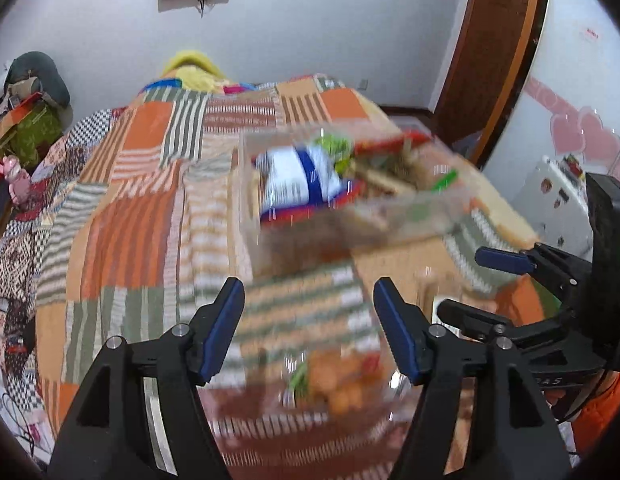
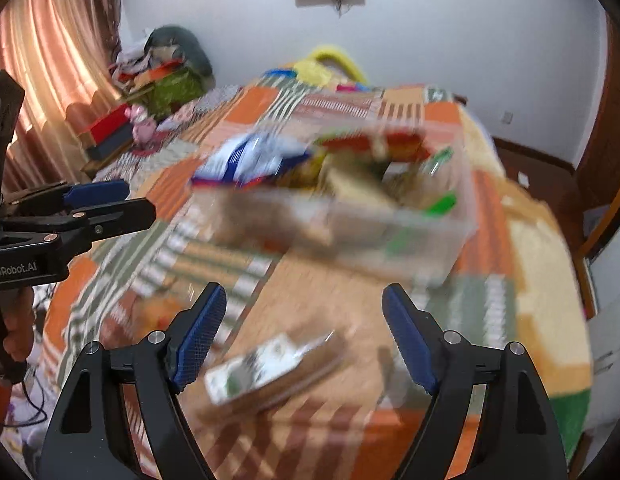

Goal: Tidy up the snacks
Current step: 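Grasp the bag of orange balls with the left tool while the right tool grasps the biscuit roll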

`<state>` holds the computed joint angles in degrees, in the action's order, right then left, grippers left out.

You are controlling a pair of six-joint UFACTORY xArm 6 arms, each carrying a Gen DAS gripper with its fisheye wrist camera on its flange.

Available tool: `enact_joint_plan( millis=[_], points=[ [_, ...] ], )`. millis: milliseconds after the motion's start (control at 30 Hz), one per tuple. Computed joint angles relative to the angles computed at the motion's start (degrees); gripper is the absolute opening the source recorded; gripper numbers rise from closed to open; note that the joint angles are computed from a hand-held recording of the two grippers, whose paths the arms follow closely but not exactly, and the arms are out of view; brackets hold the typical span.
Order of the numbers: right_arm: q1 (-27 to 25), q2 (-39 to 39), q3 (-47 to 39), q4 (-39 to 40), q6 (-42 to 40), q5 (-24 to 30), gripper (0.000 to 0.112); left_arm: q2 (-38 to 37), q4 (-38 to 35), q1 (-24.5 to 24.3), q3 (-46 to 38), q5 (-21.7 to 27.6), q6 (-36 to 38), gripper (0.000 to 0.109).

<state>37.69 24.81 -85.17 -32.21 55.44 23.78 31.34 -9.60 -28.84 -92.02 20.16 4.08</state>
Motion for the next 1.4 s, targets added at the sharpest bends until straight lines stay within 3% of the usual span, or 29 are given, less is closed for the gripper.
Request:
enact_joint_plan(
  millis=[167,300,500,700,933,1000,1033,1200,1400],
  points=[
    [1.87,3.27,-2.65,-1.02,0.89,4.45,0.078,-2.35,-4.18,-0.58,6.20,-1.10,3.08,0.068],
    [1.46,1.97,-0.17,1.21,-0.59,1.76,0.078,-3.27,-8.54,-0.93,8.99,-1.76,7.18,0.073],
    [-0.07,-0.74,4.05,5.06,-3.11,-1.68,0.076,-4.69,-13.10,-2.15,12.98,-4.15,11.23,0.090],
    [0.64,-2.63,8.35,5.56,-0.45,-4.96,0.076,-0.95,-8.50,-2.74,8.79,-2.03,7.87,0.093],
    [1.58,1.34,5.31,15.53,-8.44,-7.79,0.064,4.22,-7.47,-2.06,2.53,-0.94,5.46,0.092],
    [1.80,2.33,4.19,18.54,-11.35,-7.68,0.059,5.47,-7.38,-1.72,1.10,-0.04,5.00,0.088],
    [1.85,2.77,3.63,18.61,-11.51,-7.43,0.059,6.07,-6.56,-1.53,0.56,0.36,3.95,0.079],
    [1.89,3.75,2.00,13.48,-7.59,-6.16,0.053,6.84,-4.16,-1.09,0.95,-1.29,1.72,0.056],
    [2.46,4.28,0.58,10.29,-6.28,-5.12,0.037,4.74,-5.95,-0.89,3.76,-3.65,2.92,0.052]
  ],
)
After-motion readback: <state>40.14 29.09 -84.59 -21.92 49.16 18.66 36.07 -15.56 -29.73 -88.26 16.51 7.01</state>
